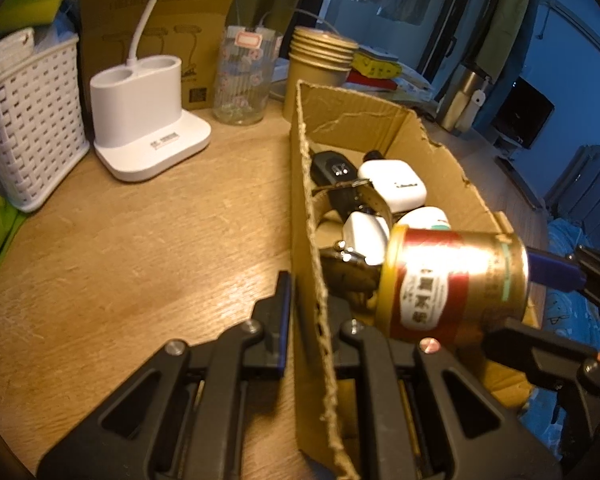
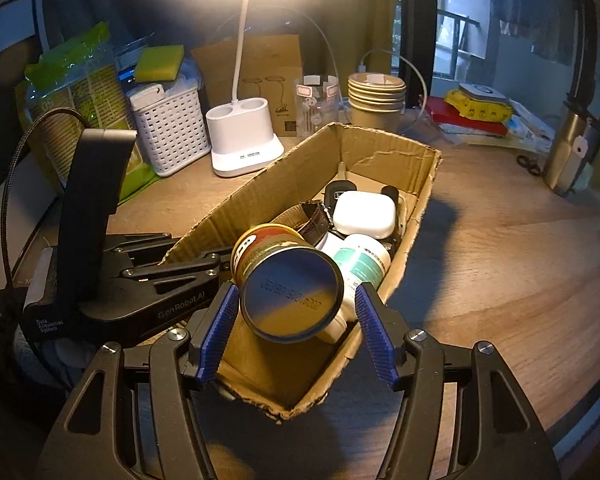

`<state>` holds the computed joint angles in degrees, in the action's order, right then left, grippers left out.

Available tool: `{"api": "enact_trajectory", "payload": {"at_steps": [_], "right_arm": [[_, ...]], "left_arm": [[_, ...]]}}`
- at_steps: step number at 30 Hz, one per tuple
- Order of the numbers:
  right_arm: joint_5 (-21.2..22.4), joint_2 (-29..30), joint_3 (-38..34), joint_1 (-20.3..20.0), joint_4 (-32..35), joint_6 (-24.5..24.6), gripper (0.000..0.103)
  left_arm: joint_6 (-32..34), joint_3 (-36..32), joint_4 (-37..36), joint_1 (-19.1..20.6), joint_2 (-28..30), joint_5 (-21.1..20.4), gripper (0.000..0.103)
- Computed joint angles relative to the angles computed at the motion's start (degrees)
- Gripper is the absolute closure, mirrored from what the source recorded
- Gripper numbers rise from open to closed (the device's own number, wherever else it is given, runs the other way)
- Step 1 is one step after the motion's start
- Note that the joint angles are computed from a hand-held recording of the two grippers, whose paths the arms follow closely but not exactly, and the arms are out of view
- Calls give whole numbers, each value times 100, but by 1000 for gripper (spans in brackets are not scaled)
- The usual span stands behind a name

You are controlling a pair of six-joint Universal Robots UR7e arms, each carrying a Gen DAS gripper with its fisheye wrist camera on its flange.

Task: Organize rigid objects
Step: 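Lower the tin can into the box and open the right gripper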

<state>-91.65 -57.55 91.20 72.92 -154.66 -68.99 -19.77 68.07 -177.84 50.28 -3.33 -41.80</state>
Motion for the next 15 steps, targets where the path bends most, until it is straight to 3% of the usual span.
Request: {"api": "enact_trajectory", "payload": {"at_steps": [15], "right_arm": [[76, -219, 236, -59, -415, 16, 39]], "left_arm": [[339, 176, -657, -254, 48, 458, 91]]}}
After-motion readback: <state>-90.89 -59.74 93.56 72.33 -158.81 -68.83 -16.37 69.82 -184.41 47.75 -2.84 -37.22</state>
